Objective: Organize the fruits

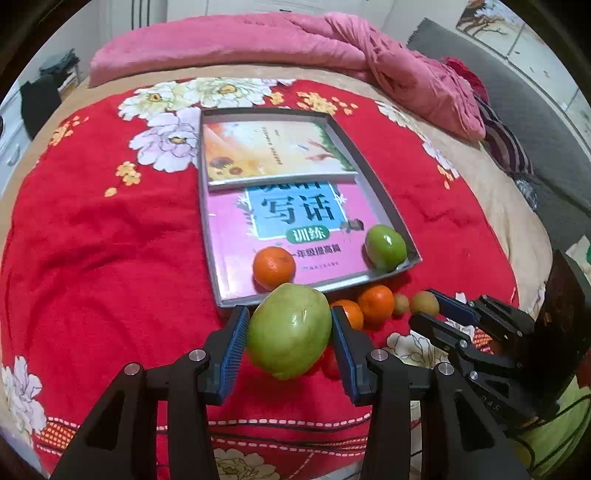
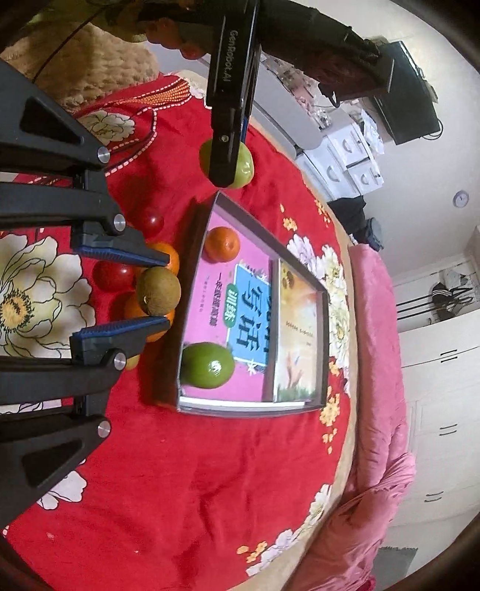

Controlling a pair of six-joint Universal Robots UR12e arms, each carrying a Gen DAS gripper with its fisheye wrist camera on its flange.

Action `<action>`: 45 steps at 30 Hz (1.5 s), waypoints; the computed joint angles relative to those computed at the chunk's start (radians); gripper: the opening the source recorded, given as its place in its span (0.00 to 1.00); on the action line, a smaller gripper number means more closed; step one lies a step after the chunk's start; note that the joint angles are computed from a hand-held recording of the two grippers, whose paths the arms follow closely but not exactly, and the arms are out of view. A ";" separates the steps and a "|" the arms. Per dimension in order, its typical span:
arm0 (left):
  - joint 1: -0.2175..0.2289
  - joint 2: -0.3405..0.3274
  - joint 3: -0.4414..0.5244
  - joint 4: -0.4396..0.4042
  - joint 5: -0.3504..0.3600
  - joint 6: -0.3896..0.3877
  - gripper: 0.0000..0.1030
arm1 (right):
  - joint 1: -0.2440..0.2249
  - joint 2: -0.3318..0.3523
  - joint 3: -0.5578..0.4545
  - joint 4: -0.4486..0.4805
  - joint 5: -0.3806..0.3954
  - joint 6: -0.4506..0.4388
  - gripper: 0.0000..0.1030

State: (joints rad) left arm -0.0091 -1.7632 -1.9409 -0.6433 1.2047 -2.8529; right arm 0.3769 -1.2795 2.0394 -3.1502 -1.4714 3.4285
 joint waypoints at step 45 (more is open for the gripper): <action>-0.027 -0.036 0.040 0.154 -0.040 -0.184 0.45 | -0.036 -0.001 -0.029 -0.079 -0.077 0.003 0.27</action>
State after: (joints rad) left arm -0.0366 -1.7994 -1.9008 -0.4891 1.1650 -3.0370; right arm 0.3414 -1.2807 2.0108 -3.2291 -1.5488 3.4318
